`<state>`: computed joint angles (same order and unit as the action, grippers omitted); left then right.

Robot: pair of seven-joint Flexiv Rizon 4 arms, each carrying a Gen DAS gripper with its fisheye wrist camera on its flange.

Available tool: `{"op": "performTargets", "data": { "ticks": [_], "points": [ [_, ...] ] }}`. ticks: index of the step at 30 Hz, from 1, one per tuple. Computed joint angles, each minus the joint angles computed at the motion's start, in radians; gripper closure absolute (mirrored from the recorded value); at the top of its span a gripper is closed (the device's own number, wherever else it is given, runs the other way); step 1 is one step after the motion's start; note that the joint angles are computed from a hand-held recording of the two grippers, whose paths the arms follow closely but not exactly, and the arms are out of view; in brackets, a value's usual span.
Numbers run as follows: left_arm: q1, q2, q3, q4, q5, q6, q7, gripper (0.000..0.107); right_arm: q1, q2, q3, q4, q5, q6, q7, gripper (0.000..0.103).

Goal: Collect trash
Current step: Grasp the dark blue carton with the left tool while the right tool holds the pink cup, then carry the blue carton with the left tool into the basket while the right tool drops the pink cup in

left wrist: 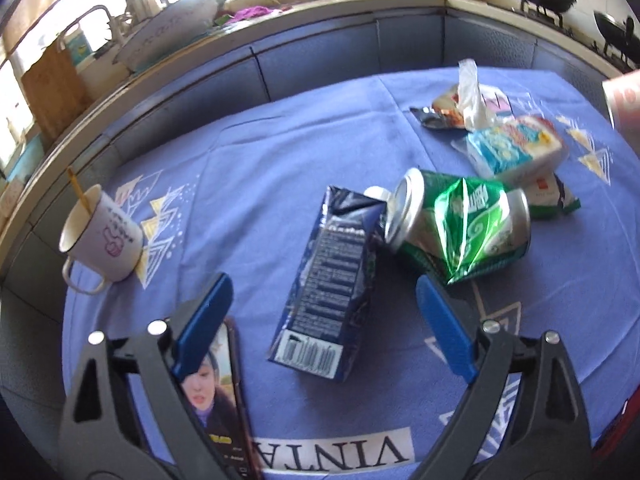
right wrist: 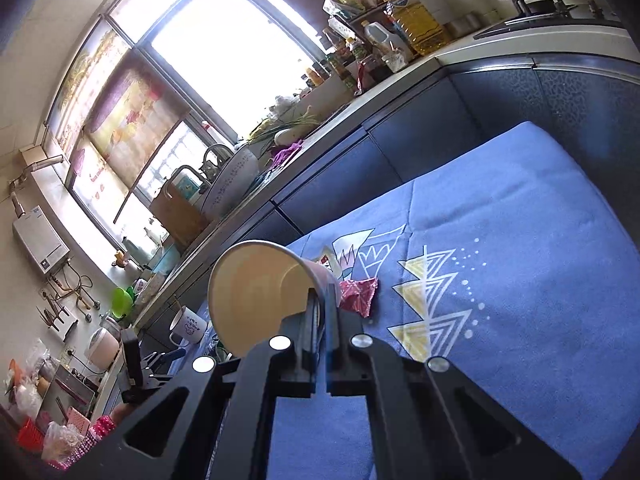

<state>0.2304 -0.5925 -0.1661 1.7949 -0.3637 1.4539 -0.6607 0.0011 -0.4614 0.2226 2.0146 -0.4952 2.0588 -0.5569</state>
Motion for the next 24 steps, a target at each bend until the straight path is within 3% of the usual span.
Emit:
{"op": "performTargets", "data": {
  "ticks": [1,2,3,4,7,11,14,16,18,20,21,24],
  "points": [
    [-0.063,-0.023,0.080,-0.033,0.043,-0.018,-0.025,0.019,0.022,0.010,-0.018,0.008,0.026,-0.001,-0.011,0.100],
    [-0.099,-0.043,0.131,-0.061,0.093,-0.031,-0.056,0.036,0.047,0.024,-0.038,0.020,0.058,-0.003,-0.026,0.100],
    [-0.108,-0.055,0.150,-0.084,0.124,-0.065,-0.073,0.052,0.068,0.039,-0.056,0.034,0.090,-0.006,-0.042,0.100],
    [-0.100,-0.055,0.136,-0.078,0.091,-0.056,-0.047,0.052,0.085,0.054,-0.072,0.048,0.120,-0.009,-0.057,0.100],
    [-0.014,-0.028,0.035,-0.027,0.059,-0.004,-0.004,0.054,0.123,0.102,-0.117,0.103,0.223,0.000,-0.111,0.100],
    [0.033,0.048,0.001,0.043,-0.008,0.027,-0.051,0.055,0.175,0.170,-0.195,0.193,0.400,0.032,-0.215,0.100],
    [0.141,0.120,-0.162,0.117,-0.118,0.059,-0.013,0.055,0.305,0.230,-0.324,0.250,0.649,0.023,-0.396,0.100],
    [0.145,0.152,-0.227,0.133,-0.150,0.061,0.029,0.055,0.437,0.271,-0.454,0.278,0.841,0.001,-0.549,0.100],
    [0.144,0.170,-0.313,0.131,-0.196,0.035,0.089,0.055,0.491,0.296,-0.509,0.293,0.998,-0.009,-0.676,0.100],
    [0.136,0.167,-0.412,0.109,-0.247,-0.017,0.161,0.055,0.433,0.291,-0.481,0.346,0.991,0.035,-0.629,0.100],
    [0.115,0.158,-0.447,0.090,-0.263,-0.051,0.188,0.055,0.363,0.278,-0.425,0.365,0.977,0.061,-0.596,0.100],
    [0.003,0.099,-0.482,0.001,-0.263,-0.181,0.228,0.055,0.201,0.236,-0.305,0.430,0.927,0.135,-0.487,0.100]
  ]
}}
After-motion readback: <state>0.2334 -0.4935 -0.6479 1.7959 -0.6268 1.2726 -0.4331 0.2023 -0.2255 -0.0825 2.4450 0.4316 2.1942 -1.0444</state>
